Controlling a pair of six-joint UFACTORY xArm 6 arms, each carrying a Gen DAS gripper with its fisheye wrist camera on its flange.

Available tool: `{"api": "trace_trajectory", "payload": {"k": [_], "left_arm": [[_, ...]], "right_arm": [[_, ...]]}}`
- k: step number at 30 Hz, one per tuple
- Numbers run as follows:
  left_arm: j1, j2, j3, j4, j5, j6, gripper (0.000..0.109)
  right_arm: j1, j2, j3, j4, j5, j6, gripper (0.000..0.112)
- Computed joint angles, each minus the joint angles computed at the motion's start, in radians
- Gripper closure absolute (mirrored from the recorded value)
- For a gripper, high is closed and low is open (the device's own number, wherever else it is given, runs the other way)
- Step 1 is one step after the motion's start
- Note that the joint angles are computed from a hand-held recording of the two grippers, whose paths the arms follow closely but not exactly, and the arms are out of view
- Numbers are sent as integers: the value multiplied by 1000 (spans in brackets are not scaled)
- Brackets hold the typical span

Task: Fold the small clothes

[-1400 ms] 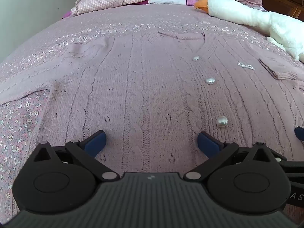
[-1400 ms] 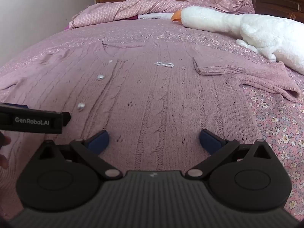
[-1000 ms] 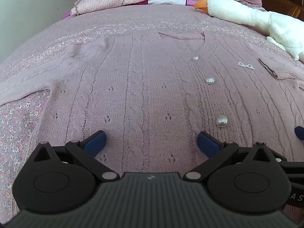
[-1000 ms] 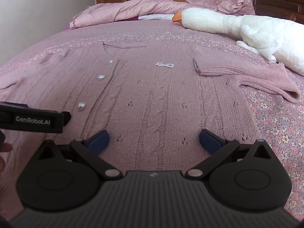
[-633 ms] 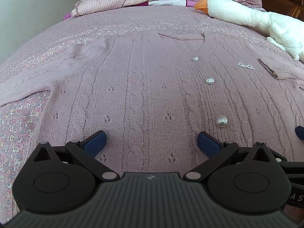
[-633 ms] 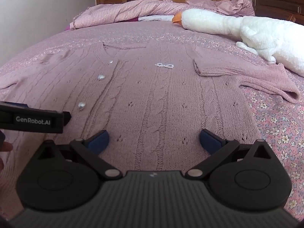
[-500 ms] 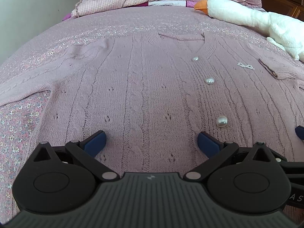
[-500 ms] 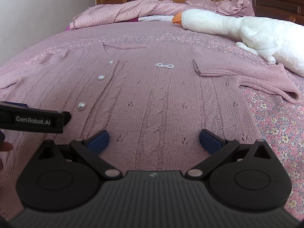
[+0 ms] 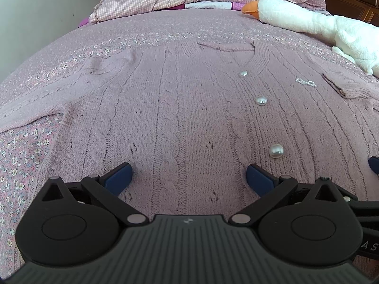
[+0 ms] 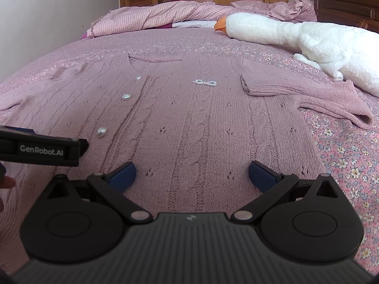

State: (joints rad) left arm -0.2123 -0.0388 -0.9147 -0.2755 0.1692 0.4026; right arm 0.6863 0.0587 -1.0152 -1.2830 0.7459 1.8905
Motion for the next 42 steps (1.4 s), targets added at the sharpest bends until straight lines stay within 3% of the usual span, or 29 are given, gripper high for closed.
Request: {"api": "trace_trajectory", "payload": {"k": [35, 42], "left_arm": [[-1, -2, 8, 0, -8, 1, 6], [-6, 3, 2, -81, -19, 70, 6]], "right_arm": [[1, 0, 2, -2, 1, 2, 9], [0, 2, -1, -3, 3, 6, 9]]}}
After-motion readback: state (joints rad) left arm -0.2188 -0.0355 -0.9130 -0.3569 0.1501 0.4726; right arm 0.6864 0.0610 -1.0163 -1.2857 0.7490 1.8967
